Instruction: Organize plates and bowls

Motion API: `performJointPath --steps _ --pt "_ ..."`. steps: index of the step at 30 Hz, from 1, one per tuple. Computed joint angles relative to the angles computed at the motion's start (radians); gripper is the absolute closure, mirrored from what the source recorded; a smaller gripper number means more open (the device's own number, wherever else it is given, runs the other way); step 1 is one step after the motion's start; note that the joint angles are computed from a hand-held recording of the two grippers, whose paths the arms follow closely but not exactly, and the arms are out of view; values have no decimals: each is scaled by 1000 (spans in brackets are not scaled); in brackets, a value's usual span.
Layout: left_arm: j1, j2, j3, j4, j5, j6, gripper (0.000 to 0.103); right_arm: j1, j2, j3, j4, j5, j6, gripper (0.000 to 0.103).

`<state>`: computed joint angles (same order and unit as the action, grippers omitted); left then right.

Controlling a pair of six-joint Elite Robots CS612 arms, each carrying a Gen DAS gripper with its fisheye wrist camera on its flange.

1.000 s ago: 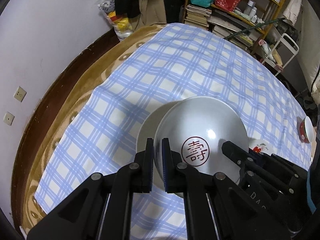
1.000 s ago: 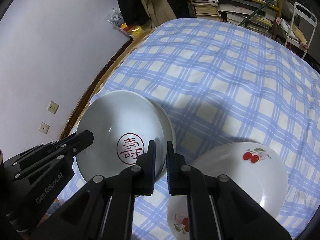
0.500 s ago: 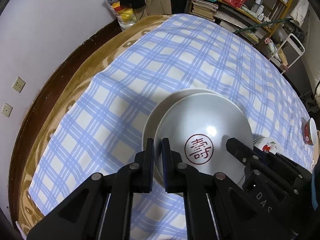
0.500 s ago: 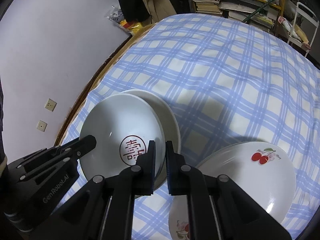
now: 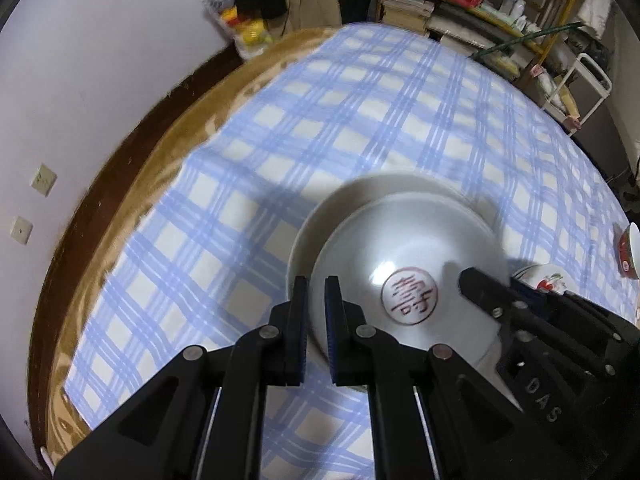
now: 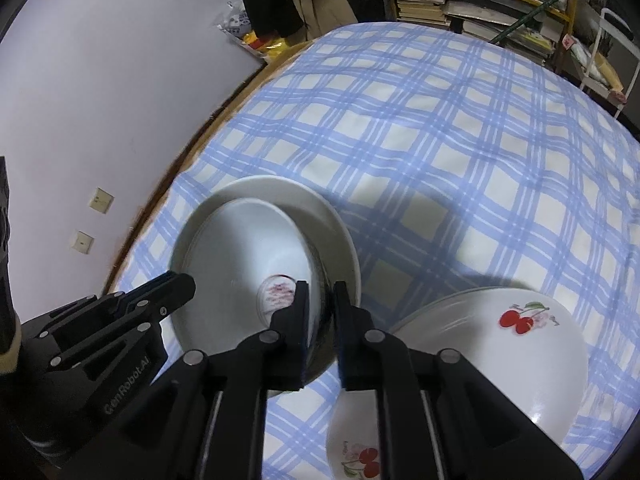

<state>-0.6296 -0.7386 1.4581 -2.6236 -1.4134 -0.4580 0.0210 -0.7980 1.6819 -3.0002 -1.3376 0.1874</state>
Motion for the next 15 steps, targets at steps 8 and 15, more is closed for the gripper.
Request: performJointPath --steps 8,15 --pt "14 -19 2 -34 -26 -35 95 -19 -22 27 -73 28 7 88" --pt "-12 -26 -16 -2 20 -31 91 -59 -53 60 -109 66 24 87"
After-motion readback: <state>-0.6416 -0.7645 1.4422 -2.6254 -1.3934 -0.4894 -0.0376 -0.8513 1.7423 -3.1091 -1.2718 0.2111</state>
